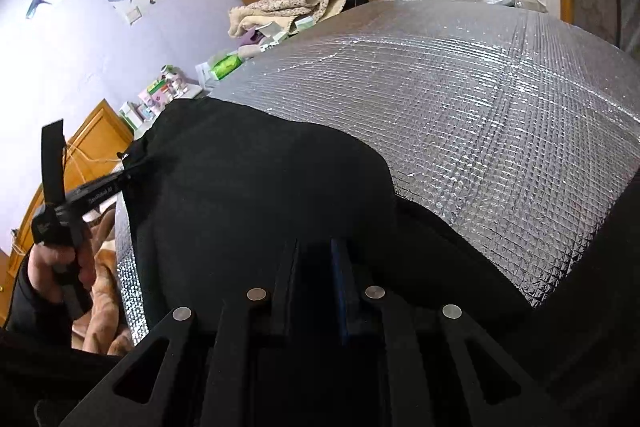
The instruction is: Fold clothes
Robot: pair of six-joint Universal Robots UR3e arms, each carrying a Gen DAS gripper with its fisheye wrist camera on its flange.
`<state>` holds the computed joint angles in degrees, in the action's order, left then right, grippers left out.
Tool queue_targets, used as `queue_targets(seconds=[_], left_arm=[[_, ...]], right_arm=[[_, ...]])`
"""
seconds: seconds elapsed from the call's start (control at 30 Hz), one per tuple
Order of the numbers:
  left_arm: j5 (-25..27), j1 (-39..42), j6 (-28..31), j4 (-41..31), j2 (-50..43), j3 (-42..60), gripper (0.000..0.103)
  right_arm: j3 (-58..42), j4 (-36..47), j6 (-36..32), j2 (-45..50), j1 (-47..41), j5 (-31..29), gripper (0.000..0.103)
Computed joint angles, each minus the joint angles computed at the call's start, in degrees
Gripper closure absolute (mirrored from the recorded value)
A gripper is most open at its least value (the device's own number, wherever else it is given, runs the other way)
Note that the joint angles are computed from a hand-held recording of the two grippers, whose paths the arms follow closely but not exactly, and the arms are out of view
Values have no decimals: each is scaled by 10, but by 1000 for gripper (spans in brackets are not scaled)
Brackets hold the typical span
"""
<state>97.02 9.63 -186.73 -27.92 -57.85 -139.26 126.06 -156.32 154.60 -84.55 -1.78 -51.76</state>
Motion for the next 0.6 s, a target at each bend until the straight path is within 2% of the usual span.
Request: queue_targets(seconds=[0.13,0.23,0.37,0.6], left_arm=[[30,33,2,5,-5,1,101],[4,70,19,-1,13,-18,102],[40,38,17,45,-18,-33,102],[42,36,14,65,-27,-41,102]], right_arm=[[1,3,1,-2,-1,4,87],[1,8,0,-3,-4,8,87],[0,8,2,-4,-2,7,87],[1,7,3,-6,0,4,87]])
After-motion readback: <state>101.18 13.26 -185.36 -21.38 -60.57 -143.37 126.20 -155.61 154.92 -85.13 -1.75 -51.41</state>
